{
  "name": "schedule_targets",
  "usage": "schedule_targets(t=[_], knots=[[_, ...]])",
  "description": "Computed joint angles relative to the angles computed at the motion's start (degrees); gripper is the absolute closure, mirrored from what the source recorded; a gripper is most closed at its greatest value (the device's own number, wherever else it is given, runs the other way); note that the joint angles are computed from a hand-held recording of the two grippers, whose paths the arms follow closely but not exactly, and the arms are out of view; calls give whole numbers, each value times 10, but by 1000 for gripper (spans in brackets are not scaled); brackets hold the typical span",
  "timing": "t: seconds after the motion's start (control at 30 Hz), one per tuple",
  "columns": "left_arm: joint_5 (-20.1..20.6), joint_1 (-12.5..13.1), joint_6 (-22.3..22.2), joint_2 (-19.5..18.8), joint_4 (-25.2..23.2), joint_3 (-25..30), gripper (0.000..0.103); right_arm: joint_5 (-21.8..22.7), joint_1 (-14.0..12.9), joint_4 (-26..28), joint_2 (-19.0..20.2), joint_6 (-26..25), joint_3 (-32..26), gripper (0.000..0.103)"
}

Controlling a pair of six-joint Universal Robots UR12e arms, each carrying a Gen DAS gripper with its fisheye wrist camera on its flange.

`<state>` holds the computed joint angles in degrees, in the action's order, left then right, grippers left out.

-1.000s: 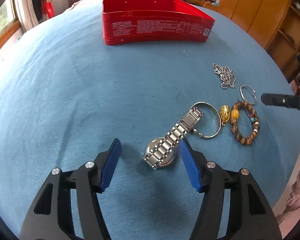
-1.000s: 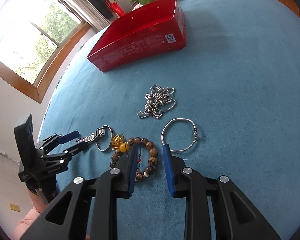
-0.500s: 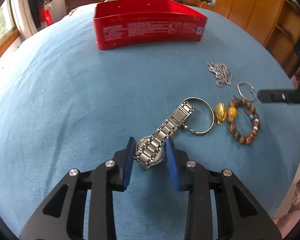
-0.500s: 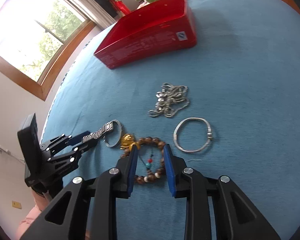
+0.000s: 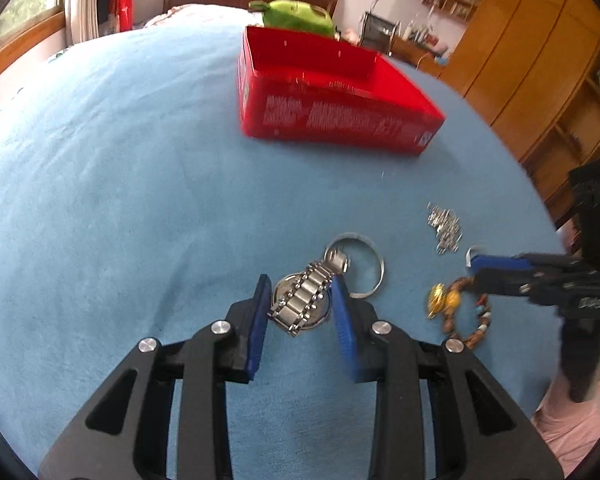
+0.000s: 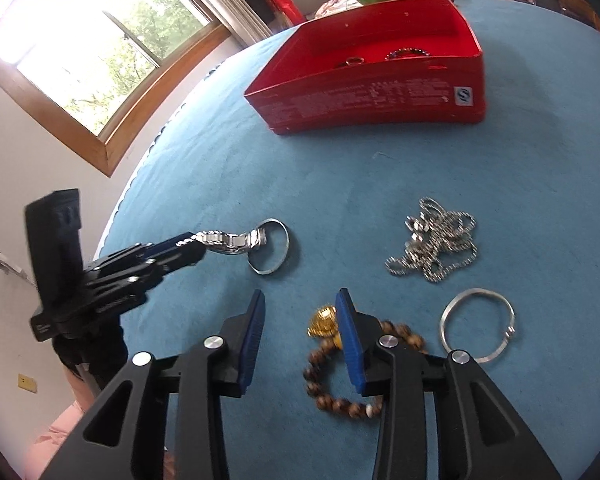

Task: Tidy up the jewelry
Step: 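Move the right gripper to the silver bangle and grasp it, then lift the silver watch with the left gripper while the right lifts the bangle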

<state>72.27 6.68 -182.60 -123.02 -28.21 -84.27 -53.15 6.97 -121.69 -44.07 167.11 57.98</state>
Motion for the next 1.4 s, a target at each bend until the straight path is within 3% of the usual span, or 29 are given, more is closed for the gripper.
schedule_targets(t=[0.13,0.2,0.27,0.47,0.53,0.63,0.93,1.07,1.13,1.2,1.3,1.4], knots=[[-24,8,-13,1,17,4,74,6,6,17,12,-9,-22,66],[-21,9,-21,1,28,5,74,3,10,27,19,-14,-36,55],[-21,12,-31,0,35,6,74,-7,15,31,27,-18,-49,51],[99,-1,-46,-20,17,28,74,-40,31,66,47,-41,-87,51],[113,-2,-50,-25,0,34,74,-52,35,70,51,-46,-92,51],[126,-2,-54,-26,-7,35,74,-69,40,73,55,-47,-98,40],[134,-2,-56,-30,-25,38,74,-113,56,52,54,-55,-94,33],[132,-1,-59,-29,-25,36,73,-162,70,7,45,-68,-72,33],[128,0,-60,-28,-24,35,73,-195,76,-31,38,-79,-53,40],[126,0,-60,-29,-25,36,73,-227,81,-67,33,-88,-38,54],[122,1,-61,-28,-24,33,73,-215,78,-67,32,-84,-36,54],[118,4,-60,-26,-21,29,73,-175,68,-43,34,-68,-44,54]])
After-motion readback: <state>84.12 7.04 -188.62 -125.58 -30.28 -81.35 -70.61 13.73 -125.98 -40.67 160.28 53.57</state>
